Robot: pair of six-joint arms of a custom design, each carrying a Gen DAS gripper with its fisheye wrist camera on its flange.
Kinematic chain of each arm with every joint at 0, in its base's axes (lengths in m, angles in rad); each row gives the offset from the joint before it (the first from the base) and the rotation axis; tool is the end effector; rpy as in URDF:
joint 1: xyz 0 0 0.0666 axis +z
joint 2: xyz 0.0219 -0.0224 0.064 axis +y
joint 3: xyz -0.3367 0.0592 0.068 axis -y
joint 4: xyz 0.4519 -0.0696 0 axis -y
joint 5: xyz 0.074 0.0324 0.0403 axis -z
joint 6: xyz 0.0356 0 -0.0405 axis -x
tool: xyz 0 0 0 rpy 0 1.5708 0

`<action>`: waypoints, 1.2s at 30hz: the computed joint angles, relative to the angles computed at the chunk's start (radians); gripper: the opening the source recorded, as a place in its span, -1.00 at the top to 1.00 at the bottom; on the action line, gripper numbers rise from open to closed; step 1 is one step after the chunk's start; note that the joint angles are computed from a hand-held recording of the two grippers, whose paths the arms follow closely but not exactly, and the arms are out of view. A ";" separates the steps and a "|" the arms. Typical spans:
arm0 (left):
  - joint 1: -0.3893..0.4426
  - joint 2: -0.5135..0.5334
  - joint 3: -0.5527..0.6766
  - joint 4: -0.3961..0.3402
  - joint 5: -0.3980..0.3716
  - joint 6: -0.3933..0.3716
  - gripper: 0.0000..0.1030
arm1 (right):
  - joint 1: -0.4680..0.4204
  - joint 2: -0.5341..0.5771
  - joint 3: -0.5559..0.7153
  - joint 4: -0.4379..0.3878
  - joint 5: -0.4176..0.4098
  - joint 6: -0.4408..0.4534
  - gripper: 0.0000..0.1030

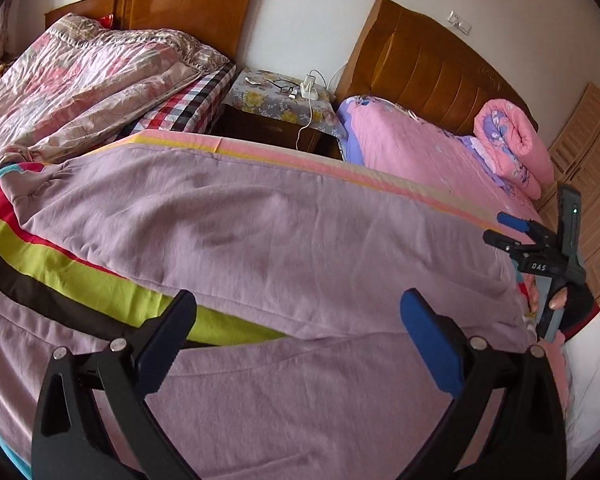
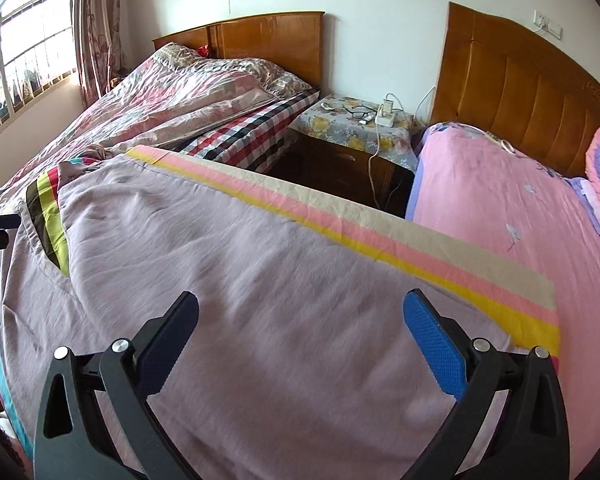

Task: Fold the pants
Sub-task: 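Move the right gripper to the ribbed cuffs and close on them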

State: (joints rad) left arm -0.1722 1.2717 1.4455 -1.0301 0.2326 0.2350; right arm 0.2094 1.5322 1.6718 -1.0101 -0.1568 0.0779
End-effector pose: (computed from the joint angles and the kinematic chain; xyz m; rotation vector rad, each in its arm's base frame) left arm 0.4949 -0.0948 0.4683 0.0298 2.4501 -0.4648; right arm 0.5805 0.1286 0.4490 -0.4189 2.4065 0.2500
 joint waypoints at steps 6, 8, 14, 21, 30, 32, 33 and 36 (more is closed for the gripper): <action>0.016 0.200 0.169 -0.088 0.068 0.120 -0.97 | -0.054 0.323 0.338 -0.179 -0.161 0.144 -0.90; 0.015 0.249 0.214 -0.120 0.059 0.116 -0.97 | -0.061 0.402 0.429 -0.252 -0.204 0.184 -0.81; 0.019 0.367 0.329 -0.196 0.082 0.071 -0.97 | -0.062 0.406 0.424 -0.278 -0.292 0.251 0.10; 0.029 0.407 0.365 -0.141 0.222 0.173 -0.97 | 0.035 -0.019 -0.024 0.039 -0.065 0.255 0.73; 0.022 0.177 0.092 -0.045 0.271 0.147 -0.97 | 0.352 -0.527 -0.536 0.139 0.332 -0.118 0.63; 0.013 0.159 0.054 -0.067 0.237 0.113 -0.97 | 0.363 -0.565 -0.585 0.118 0.326 -0.261 0.38; 0.009 0.149 0.037 -0.070 0.219 0.101 -0.96 | 0.357 -0.594 -0.610 0.111 0.305 -0.344 0.15; 0.011 0.108 -0.013 -0.057 0.183 0.071 -0.96 | 0.324 -0.719 -0.705 0.131 0.282 -0.616 -0.15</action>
State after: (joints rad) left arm -0.1615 1.3801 1.4323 -1.0868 0.4156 0.3064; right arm 0.5333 0.8135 0.9668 -0.8793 0.1255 -0.5383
